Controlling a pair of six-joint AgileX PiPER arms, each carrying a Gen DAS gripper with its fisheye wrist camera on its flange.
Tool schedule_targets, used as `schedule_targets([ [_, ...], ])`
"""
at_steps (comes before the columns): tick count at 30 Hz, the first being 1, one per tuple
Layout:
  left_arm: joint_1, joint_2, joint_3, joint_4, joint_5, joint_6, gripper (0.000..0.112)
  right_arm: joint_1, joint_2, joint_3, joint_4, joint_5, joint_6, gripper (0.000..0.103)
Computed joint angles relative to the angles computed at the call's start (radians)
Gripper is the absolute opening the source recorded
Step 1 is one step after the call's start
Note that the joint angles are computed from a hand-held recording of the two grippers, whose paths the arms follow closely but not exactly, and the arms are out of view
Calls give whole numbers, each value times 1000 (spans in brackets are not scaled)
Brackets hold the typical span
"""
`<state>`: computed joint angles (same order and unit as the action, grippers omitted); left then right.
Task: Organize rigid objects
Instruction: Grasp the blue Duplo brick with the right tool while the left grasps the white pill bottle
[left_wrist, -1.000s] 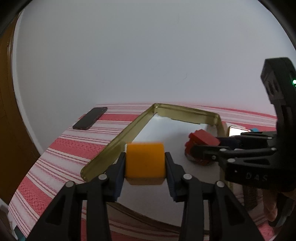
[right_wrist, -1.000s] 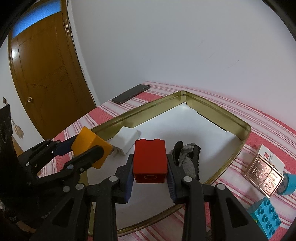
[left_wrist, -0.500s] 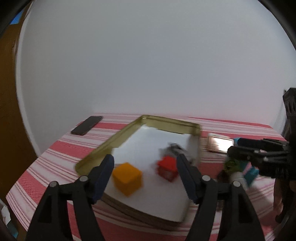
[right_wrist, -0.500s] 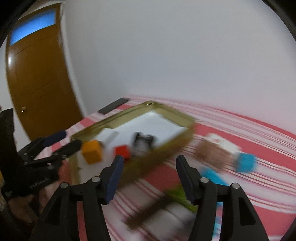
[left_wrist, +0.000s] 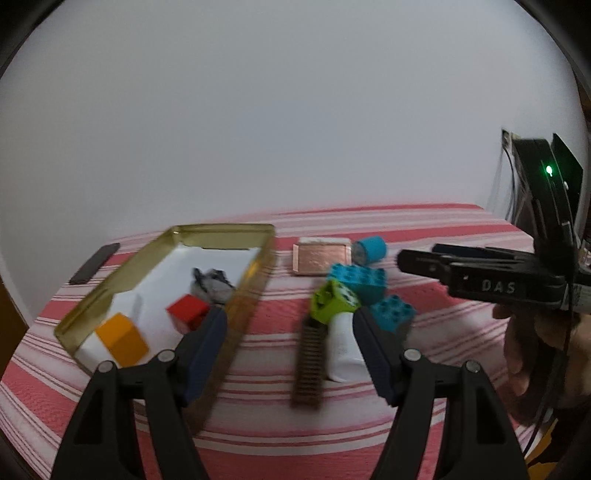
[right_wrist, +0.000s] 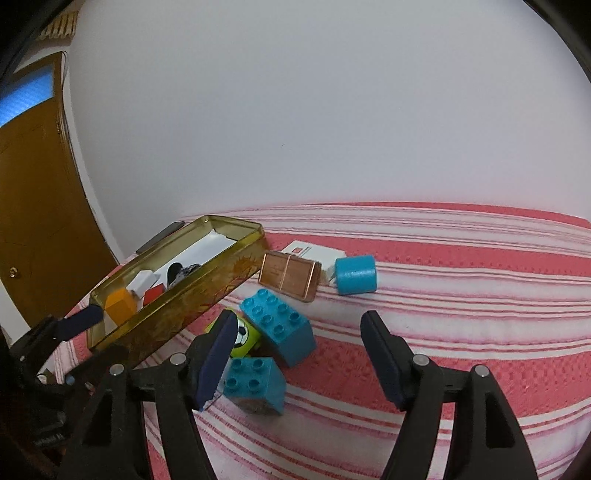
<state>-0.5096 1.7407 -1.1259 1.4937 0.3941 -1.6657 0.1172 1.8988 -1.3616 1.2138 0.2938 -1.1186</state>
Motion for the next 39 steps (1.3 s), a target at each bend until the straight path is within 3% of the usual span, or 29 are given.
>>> schedule_targets([
  [4,-12,41,-39,-80,-19,93,71,-17,-2,10,22,42,-18,71],
  [8,-12,52,-44,-86,15,77,71,-17,-2,12,-1,72,-10,71],
  [14,-20,38,-13,-54,36,42,71,34,40,-64,-387,87,323,71],
  [18,-25,39,-14,-57,36,42,71,41,70,-108,-474,144,403,71],
  [19,-23,37,-9,-43,31,28,71,38,78,-118,-463,168,389,70],
  [23,-19,39,-5,-43,23,18,71,27,128,-187,-498,255,442,41],
  [27,-24,42,-10,-56,14,34,71,14,184,-268,-521,353,493,42],
  [30,-29,50,-21,-71,5,59,71,29,150,-223,-540,292,495,35],
  [34,-36,67,-45,-120,-6,127,71,12,87,-119,-379,192,353,34],
  [39,-28,103,-106,-348,-53,373,68,1,30,-30,-229,89,241,34],
])
